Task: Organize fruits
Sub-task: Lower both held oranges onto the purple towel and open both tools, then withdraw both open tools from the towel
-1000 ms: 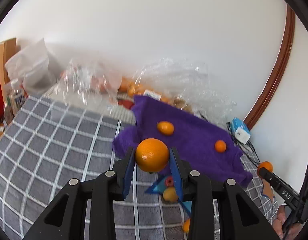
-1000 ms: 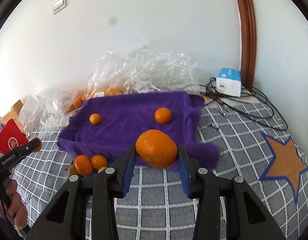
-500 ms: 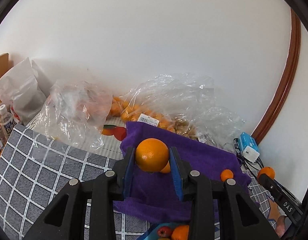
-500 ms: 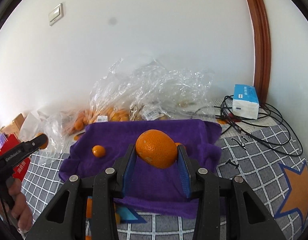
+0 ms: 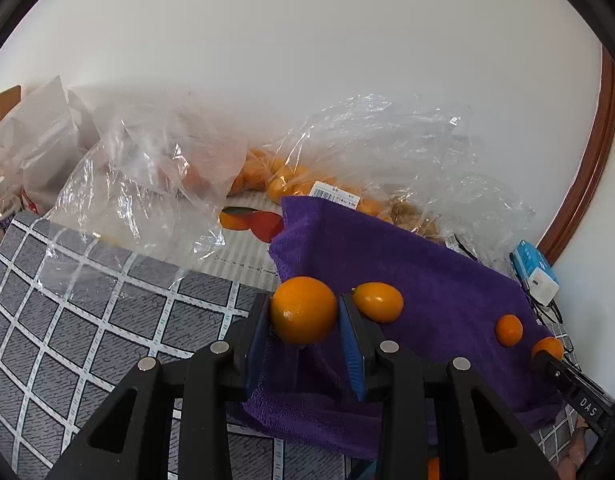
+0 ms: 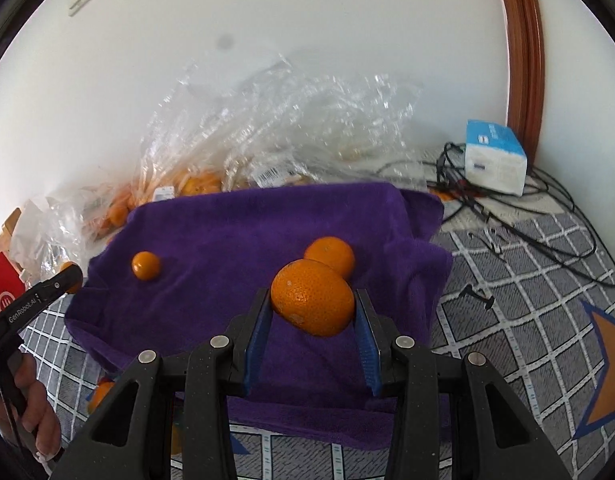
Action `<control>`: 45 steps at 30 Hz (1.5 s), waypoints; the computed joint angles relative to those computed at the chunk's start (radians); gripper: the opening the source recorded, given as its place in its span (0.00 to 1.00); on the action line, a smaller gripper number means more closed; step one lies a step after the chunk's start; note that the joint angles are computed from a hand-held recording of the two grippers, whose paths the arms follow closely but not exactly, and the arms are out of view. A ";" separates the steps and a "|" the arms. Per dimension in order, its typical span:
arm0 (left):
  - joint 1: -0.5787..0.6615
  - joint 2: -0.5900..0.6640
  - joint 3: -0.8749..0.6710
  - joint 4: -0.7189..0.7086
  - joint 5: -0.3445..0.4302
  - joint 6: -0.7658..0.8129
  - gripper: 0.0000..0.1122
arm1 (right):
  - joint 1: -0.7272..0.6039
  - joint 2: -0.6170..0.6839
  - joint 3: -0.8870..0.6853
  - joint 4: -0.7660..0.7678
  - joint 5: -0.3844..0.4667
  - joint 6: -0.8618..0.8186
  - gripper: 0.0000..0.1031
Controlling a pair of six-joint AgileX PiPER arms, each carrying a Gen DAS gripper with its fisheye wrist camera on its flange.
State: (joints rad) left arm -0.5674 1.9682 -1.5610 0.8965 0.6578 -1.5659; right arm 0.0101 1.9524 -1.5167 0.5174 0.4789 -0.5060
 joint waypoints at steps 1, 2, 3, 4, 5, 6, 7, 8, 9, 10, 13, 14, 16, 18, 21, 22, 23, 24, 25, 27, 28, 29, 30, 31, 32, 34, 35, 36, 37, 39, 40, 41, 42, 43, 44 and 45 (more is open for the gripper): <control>0.003 0.002 0.001 -0.009 -0.012 0.008 0.29 | -0.002 0.012 -0.008 -0.002 0.007 0.004 0.39; 0.001 0.004 0.000 -0.004 -0.011 0.010 0.29 | -0.003 0.025 -0.019 -0.012 0.013 0.015 0.39; -0.002 0.006 -0.004 0.000 -0.006 0.013 0.29 | -0.001 0.033 -0.025 -0.031 0.017 0.035 0.39; -0.003 0.007 -0.006 -0.002 -0.006 0.021 0.29 | 0.001 0.039 -0.030 -0.044 0.019 0.046 0.39; -0.003 0.005 -0.004 -0.005 -0.018 0.030 0.29 | 0.002 0.042 -0.030 -0.044 0.018 0.046 0.39; -0.003 0.004 -0.001 -0.006 -0.030 0.034 0.29 | 0.004 0.043 -0.031 -0.041 0.018 0.042 0.39; -0.002 0.005 0.000 -0.012 -0.044 0.041 0.29 | 0.005 0.043 -0.029 -0.036 0.015 0.033 0.39; 0.001 0.005 0.000 -0.024 -0.060 0.053 0.29 | 0.007 0.044 -0.028 -0.037 0.012 0.031 0.39; 0.005 0.005 0.003 -0.038 -0.080 0.065 0.29 | 0.009 0.047 -0.029 -0.040 0.012 0.032 0.39; 0.008 0.006 0.004 -0.056 -0.099 0.080 0.29 | 0.012 0.052 -0.033 -0.054 0.017 0.043 0.39; 0.004 0.030 -0.030 -0.095 -0.075 0.128 0.29 | 0.023 0.054 -0.034 -0.100 0.015 0.080 0.39; 0.004 0.037 -0.039 -0.110 -0.068 0.147 0.29 | 0.025 0.053 -0.033 -0.107 0.012 0.086 0.39; 0.010 0.047 -0.054 -0.154 -0.066 0.187 0.29 | 0.028 0.054 -0.032 -0.118 0.012 0.099 0.39; 0.013 0.055 -0.063 -0.180 -0.063 0.211 0.29 | 0.030 0.062 -0.040 -0.134 0.020 0.115 0.39; 0.004 0.072 -0.090 -0.181 -0.027 0.226 0.29 | 0.036 0.063 -0.039 -0.173 0.015 0.146 0.39; -0.001 0.079 -0.099 -0.175 -0.012 0.228 0.29 | 0.035 0.064 -0.041 -0.169 0.018 0.145 0.41; -0.006 0.091 -0.121 -0.176 0.013 0.235 0.29 | 0.030 0.063 -0.042 -0.142 0.026 0.124 0.44; -0.011 0.097 -0.132 -0.176 0.029 0.238 0.29 | 0.019 0.063 -0.048 -0.090 0.047 0.082 0.52; -0.015 0.102 -0.139 -0.169 0.040 0.235 0.29 | 0.006 0.062 -0.050 -0.027 0.067 0.034 0.57; -0.017 0.105 -0.144 -0.167 0.048 0.238 0.29 | -0.004 0.042 -0.022 0.040 0.050 -0.011 0.72; -0.016 0.103 -0.142 -0.166 0.048 0.239 0.29 | -0.002 0.032 -0.005 0.041 0.026 -0.013 0.74; -0.015 0.099 -0.138 -0.170 0.047 0.240 0.29 | 0.002 0.024 0.008 0.023 0.003 -0.003 0.74; -0.015 0.096 -0.136 -0.172 0.047 0.237 0.30 | 0.009 0.019 0.013 -0.017 -0.013 0.030 0.74; -0.015 0.090 -0.130 -0.171 0.044 0.229 0.34 | 0.015 0.016 0.016 -0.060 -0.022 0.070 0.74; -0.016 0.079 -0.115 -0.158 0.032 0.207 0.37 | 0.016 0.011 0.020 -0.070 -0.025 0.078 0.74; -0.033 0.061 -0.096 -0.096 0.045 0.140 0.46 | 0.012 -0.007 0.038 -0.041 -0.027 0.055 0.74; -0.043 0.051 -0.083 -0.044 0.052 0.095 0.50 | 0.008 -0.016 0.044 -0.006 -0.021 0.024 0.74; -0.052 0.041 -0.070 0.000 0.056 0.057 0.51 | 0.008 -0.027 0.050 0.009 -0.025 0.012 0.74; -0.059 0.032 -0.060 0.036 0.060 0.026 0.54 | 0.010 -0.044 0.066 0.017 -0.044 0.002 0.74; -0.068 0.017 -0.051 0.070 0.073 0.000 0.54 | 0.022 -0.076 0.090 -0.010 -0.079 0.015 0.74; -0.073 0.009 -0.048 0.079 0.083 -0.007 0.54 | 0.029 -0.089 0.088 -0.072 -0.075 0.071 0.74; -0.077 0.001 -0.049 0.081 0.095 -0.006 0.54 | 0.035 -0.104 0.084 -0.124 -0.054 0.114 0.74; -0.081 -0.009 -0.047 0.090 0.100 -0.009 0.54 | 0.036 -0.126 0.091 -0.135 -0.035 0.118 0.74; -0.085 -0.017 -0.051 0.097 0.112 -0.007 0.54 | 0.035 -0.154 0.114 -0.123 -0.033 0.107 0.74; -0.092 -0.020 -0.068 0.095 0.138 0.007 0.54 | 0.038 -0.181 0.141 -0.142 -0.044 0.135 0.74; -0.096 -0.025 -0.078 0.093 0.157 0.020 0.54 | 0.040 -0.213 0.176 -0.179 -0.059 0.191 0.74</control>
